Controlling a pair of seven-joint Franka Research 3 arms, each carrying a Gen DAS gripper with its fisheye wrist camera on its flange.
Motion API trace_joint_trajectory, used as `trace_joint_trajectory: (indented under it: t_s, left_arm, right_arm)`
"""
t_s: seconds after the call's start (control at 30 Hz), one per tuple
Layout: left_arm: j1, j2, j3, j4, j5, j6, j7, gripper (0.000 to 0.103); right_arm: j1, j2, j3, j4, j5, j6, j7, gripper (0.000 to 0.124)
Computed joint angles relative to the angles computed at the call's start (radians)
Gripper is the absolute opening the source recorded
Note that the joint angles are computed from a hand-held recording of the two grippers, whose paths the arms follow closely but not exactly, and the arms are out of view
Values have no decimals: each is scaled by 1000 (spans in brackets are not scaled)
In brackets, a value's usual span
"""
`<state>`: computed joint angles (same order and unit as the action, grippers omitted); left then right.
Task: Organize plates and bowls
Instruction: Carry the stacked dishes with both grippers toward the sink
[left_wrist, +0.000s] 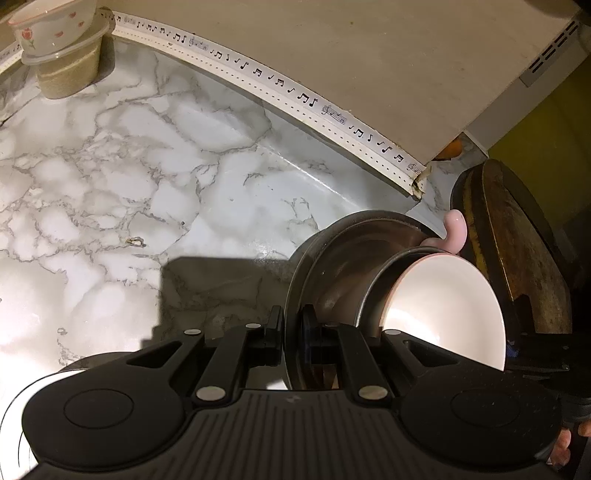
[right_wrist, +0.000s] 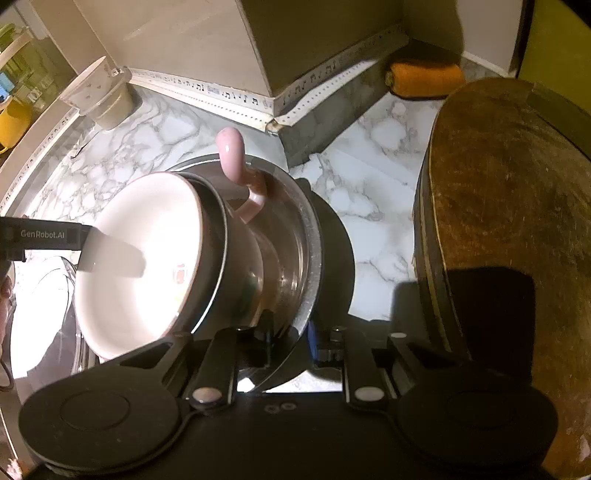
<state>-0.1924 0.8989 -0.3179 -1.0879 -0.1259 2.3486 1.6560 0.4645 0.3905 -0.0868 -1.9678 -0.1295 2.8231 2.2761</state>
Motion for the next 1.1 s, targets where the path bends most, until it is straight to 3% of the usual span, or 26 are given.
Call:
trace_joint_trajectory:
  t_s: [0.2, 0.6, 1.1]
  left_arm:
    - [1, -33, 3, -50, 8, 22, -11, 9]
    - [12, -123, 8, -128, 11, 15, -65, 9]
    - [80, -365, 38, -402, -1, 110, -146, 9]
  right_arm:
    - [18, -2, -20, 0, -33, -2, 27, 17]
    - [-17, -33, 24, 29, -17, -83, -21, 17]
    - [-11, -28, 84, 148, -15, -154, -109, 17]
